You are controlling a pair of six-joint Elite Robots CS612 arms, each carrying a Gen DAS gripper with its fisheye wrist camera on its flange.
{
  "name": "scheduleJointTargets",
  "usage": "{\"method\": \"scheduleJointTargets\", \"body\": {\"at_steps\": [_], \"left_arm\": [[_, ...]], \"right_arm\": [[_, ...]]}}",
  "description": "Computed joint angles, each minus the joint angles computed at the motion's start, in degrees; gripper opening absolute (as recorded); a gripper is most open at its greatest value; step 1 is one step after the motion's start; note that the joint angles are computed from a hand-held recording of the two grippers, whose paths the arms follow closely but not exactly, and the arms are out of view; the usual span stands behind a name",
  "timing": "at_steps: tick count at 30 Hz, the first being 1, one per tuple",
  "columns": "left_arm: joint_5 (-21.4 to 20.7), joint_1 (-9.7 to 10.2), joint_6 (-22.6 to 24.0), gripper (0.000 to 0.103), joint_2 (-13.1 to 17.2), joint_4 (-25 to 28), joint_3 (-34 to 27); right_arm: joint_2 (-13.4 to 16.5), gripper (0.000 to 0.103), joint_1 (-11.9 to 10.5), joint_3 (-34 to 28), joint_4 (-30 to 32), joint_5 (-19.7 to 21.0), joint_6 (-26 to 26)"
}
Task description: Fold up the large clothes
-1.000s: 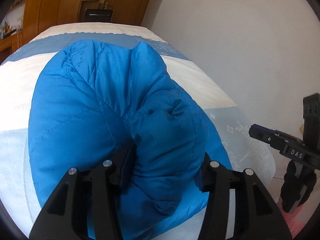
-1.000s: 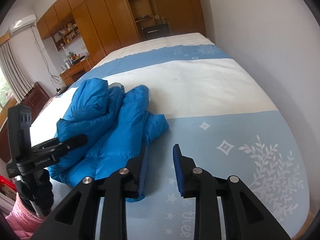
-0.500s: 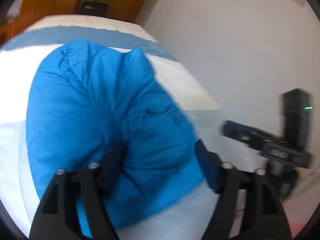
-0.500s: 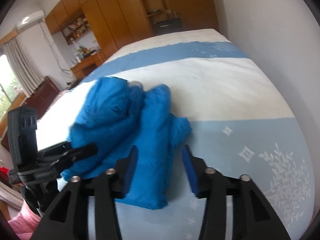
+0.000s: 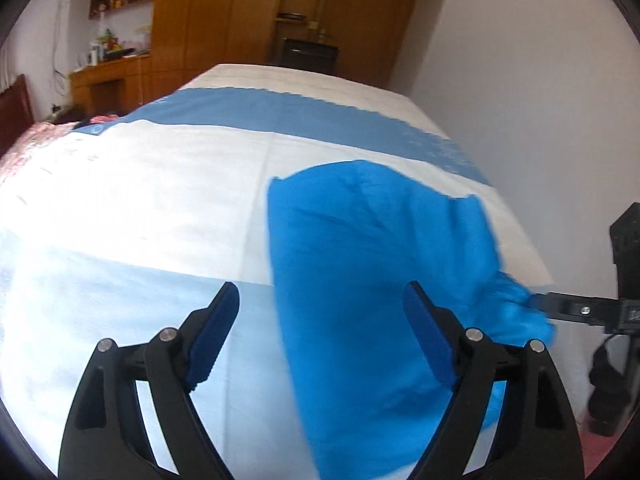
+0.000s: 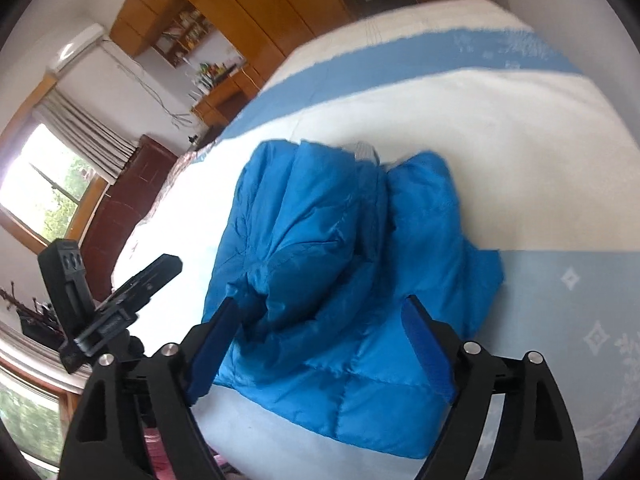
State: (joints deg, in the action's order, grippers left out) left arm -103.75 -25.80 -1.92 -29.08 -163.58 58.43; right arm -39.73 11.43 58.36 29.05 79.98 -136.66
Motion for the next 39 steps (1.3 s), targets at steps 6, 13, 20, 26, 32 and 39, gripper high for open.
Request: {"method": "scheduleJointTargets", "body": {"at_steps": [6,13,20,26,32,39], "left_arm": [[0.1,0.22,-1.2,0.089,2.3,0.7,-3.2],[-1.5,0.26,-0.9,0.089,4.1,2.8,-6.1],[-2.0,0.32,-0.1,0.089,5.3,3.4,-7.4],[-2.3,0.51,-0.1,0.09,5.6,3.4,-7.7],[-1.8,0.5,-0.7,0.09,5.0,3.4,-6.8],[-1.2,0.55,-2.1,0.09,2.9,0.9,-3.5]], "right_arm": [[2.6,0.088,-1.3,-3.0,1.3,-5.3,3.4],[5.2,0.089,-2.2,-6.5,2.5,-9.2,4.2],[9.9,0.09,-2.5,-14.4,8.1,-11.4,3.2],[12.7,0.053,-2.0,-19.9,11.2,-9.7,1.4],[10.3,0.029,-1.0,-17.5,8.7,-6.3,-3.3],[6.7,0.024,0.3,-15.1,6.8,-1.8,-10.0]]}}
